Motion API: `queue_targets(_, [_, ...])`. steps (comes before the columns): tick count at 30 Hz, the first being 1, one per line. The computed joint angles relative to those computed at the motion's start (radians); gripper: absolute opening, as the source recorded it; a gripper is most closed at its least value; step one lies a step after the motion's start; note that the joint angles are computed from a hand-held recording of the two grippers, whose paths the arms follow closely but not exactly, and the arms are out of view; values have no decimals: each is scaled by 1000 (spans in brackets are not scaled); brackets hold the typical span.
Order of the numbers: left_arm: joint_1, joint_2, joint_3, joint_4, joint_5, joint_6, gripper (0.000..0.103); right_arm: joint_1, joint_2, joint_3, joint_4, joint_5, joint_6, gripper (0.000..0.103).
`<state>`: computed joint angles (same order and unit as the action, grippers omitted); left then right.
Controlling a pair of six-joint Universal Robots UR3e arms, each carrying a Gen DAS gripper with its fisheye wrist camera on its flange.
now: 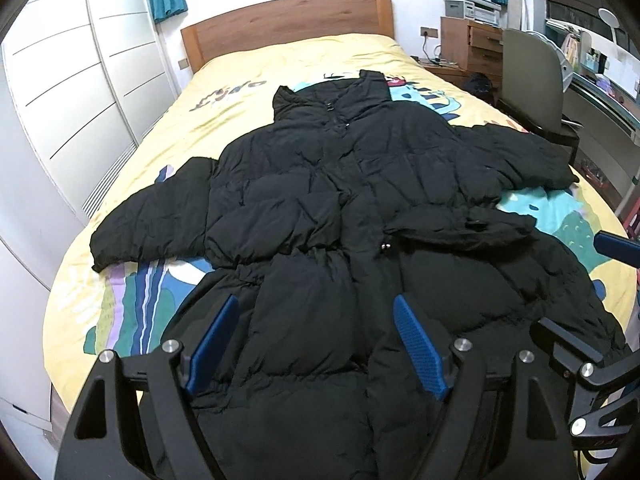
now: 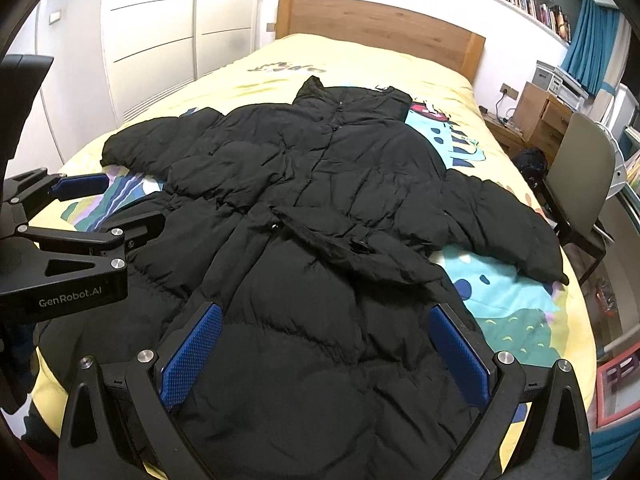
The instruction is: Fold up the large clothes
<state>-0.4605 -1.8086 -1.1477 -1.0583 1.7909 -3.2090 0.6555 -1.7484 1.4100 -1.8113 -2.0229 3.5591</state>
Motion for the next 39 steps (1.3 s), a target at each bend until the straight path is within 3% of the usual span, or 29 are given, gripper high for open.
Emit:
queue_targets(14, [47,6,-110,47,-27,8,79,-18,66,14,-23,33,-2,101])
queue_targets(23, [56,55,-185,45,-11,11,79,-9,43,32,0,38,15,101])
queue_targets(27, [122,65,-159,25,-33,45,79,-62,-17,42,17,54,-5,101])
queue_targets(32, [277,23,10,-32,-63,94,79,-321,-146,-13,92,74,-127,101])
queue_targets(36, [376,-112,290,-106,-77,109,79,-688,-219,-88,97,262,-293,101])
queue_targets(39, [423,-267,570,-248,-101,91,79,-912,-237,-72,45,394,-368,102])
